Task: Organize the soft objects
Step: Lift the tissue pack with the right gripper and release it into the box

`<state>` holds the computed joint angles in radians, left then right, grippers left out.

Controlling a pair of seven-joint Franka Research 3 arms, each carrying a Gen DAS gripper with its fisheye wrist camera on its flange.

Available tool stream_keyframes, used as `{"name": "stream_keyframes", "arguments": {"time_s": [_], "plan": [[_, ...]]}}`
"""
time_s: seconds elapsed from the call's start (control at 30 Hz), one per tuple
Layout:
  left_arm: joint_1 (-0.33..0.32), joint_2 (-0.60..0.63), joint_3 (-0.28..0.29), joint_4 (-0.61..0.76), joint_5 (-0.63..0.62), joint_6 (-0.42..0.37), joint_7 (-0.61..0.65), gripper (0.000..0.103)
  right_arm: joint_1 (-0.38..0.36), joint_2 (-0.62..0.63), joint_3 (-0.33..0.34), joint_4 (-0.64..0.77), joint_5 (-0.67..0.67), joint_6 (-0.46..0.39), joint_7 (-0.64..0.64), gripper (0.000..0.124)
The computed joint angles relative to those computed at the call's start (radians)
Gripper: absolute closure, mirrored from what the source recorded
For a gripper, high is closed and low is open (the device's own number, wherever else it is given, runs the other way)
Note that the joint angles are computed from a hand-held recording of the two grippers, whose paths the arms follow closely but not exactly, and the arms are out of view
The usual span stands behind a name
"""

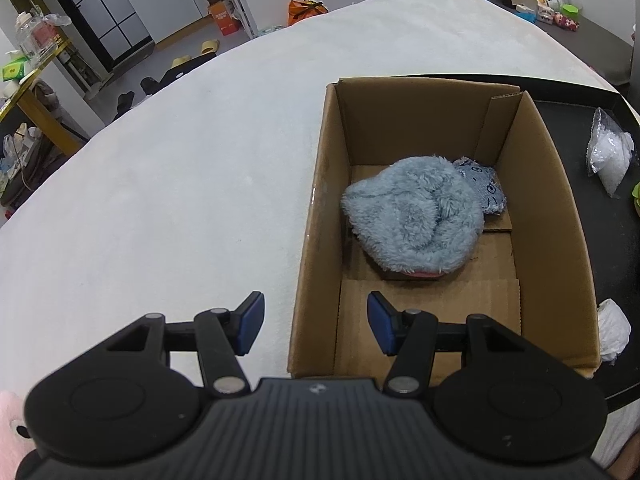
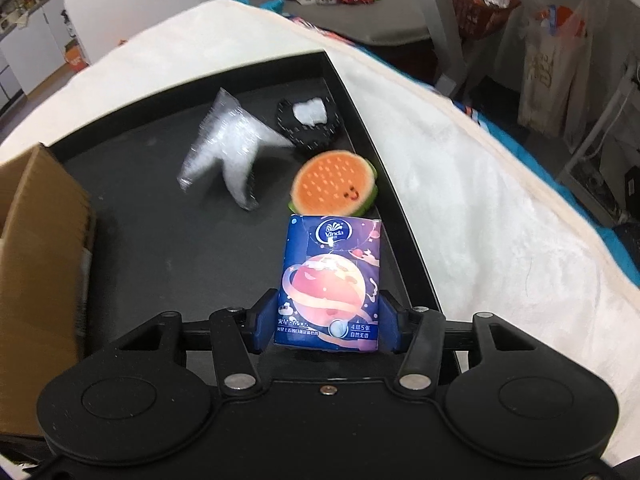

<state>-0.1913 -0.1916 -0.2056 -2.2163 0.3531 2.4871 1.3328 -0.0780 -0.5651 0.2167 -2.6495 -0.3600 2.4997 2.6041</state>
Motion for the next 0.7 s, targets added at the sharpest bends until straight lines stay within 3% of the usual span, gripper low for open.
{"name": "stream_keyframes", "arguments": {"time_s": [0.7], "plan": [[0.002,-0.025,0.039,-0.028,-0.143,0.05,0.075,0.051,0.007,-0.025,0.05,0.059,-0.004,0.127,-0.064,0.073]]}}
